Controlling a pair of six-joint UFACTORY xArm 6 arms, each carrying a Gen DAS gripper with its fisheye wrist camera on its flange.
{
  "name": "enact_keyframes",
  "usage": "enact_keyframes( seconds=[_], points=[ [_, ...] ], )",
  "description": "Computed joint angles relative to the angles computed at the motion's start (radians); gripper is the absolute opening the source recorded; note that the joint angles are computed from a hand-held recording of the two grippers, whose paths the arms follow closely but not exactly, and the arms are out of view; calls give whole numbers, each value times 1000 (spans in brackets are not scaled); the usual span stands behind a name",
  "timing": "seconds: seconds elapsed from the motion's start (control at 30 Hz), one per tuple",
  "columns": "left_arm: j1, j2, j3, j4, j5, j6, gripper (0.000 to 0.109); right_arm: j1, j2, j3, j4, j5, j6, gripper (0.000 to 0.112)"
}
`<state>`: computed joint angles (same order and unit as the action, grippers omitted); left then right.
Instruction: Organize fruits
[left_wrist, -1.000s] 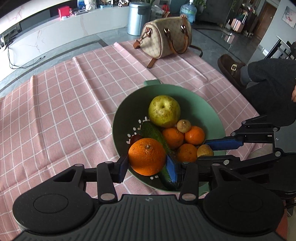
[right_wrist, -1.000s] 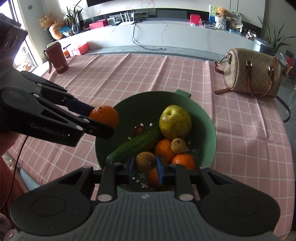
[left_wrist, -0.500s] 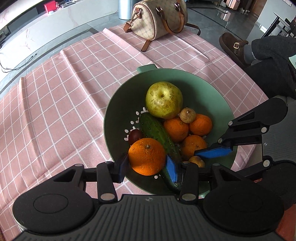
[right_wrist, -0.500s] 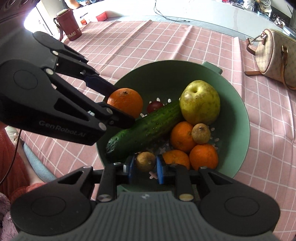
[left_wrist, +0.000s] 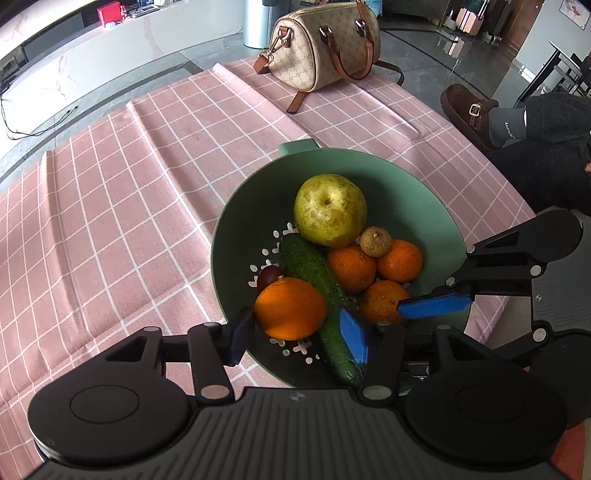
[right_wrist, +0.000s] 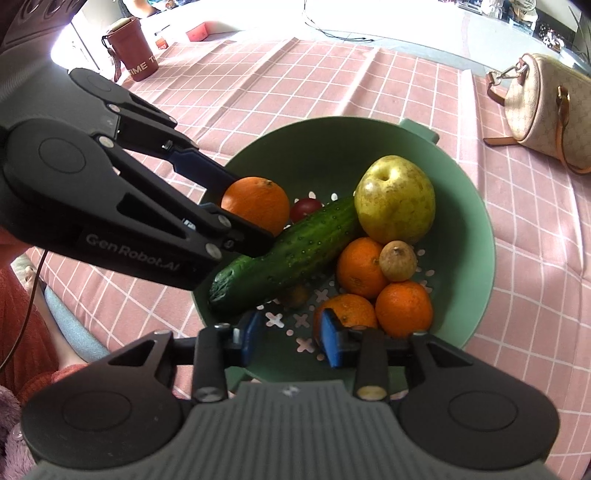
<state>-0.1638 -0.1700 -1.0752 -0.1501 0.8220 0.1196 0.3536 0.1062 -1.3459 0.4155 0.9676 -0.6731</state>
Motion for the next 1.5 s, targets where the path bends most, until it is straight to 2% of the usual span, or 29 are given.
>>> enact_keyframes(
  seconds=[0.27,0.3,0.47,0.53,0.67,0.73,0.83,0.9,1.13,1.3,1.37,1.5],
  points=[
    [2,-121,49,31,-50,-49,65,6,-93,49,-8,-48,30,36],
    [0,-145,62,41,-63,-58,65,8,-109,60,-5,-62,35,39],
    [-10,-303,158,120,-159,-129,65,27,-232,157,27,-195,70,46],
    [-18,-365,199,188,-191,-192,65,39,-290,209,46,-265,89,55],
    [-38,-483,284,392,-233,-382,66,74,-397,319,57,-414,128,56],
    [-45,-539,332,494,-256,-473,69,99,-447,379,47,-489,155,62],
    [-59,-612,387,658,-247,-635,73,136,-509,460,64,-576,188,64],
    [-69,-658,424,755,-229,-736,81,160,-548,512,52,-619,225,65],
    [-128,-767,527,1013,-154,-998,87,235,-649,684,-215,-784,484,72],
    [-186,-807,583,1061,-60,-1062,87,226,-675,756,-539,-832,796,76],
    [-192,-795,591,1055,-40,-1066,87,220,-662,764,-621,-841,867,76],
    [-166,-775,598,972,-40,-1042,87,205,-637,780,-692,-875,944,76]
  ],
)
